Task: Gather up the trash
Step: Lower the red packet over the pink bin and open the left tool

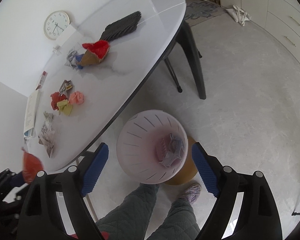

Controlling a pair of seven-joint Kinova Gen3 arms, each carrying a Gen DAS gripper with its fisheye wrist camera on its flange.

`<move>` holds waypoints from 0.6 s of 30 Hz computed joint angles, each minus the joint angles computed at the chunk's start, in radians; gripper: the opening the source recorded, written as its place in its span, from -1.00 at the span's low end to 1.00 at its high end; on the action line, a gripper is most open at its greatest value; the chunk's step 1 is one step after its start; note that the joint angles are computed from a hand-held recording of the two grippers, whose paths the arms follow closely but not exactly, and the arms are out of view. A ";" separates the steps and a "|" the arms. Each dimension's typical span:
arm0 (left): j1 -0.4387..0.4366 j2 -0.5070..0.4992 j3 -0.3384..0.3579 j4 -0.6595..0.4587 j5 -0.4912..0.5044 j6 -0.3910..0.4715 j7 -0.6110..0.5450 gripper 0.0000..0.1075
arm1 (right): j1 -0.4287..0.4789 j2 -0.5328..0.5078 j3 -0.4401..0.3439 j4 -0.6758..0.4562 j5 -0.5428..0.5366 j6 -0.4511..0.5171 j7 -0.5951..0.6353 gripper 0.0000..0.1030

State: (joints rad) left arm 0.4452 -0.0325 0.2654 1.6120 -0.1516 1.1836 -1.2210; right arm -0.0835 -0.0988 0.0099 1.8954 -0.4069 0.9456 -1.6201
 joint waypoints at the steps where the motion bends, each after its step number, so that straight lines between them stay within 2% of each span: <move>1: 0.006 0.011 0.007 0.001 -0.007 -0.007 0.000 -0.45 | 0.005 -0.011 0.006 -0.001 0.004 0.008 0.002 0.66; 7: 0.068 0.090 0.020 0.002 -0.080 -0.042 0.018 -0.44 | 0.025 -0.039 0.029 -0.012 0.017 0.041 -0.008 0.69; 9: 0.090 0.110 0.017 0.002 -0.105 -0.051 0.027 -0.38 | 0.033 -0.043 0.037 -0.012 0.015 0.048 -0.008 0.69; 11: 0.112 0.127 0.011 0.002 -0.136 -0.059 0.041 -0.11 | 0.041 -0.045 0.043 -0.013 0.017 0.057 -0.008 0.69; 14: 0.135 0.140 0.000 -0.004 -0.174 -0.065 0.064 0.15 | 0.051 -0.049 0.051 -0.012 0.017 0.065 -0.003 0.69; 18: 0.128 0.126 -0.019 -0.014 -0.171 -0.074 0.072 0.37 | 0.064 -0.048 0.060 -0.016 0.014 0.071 -0.001 0.69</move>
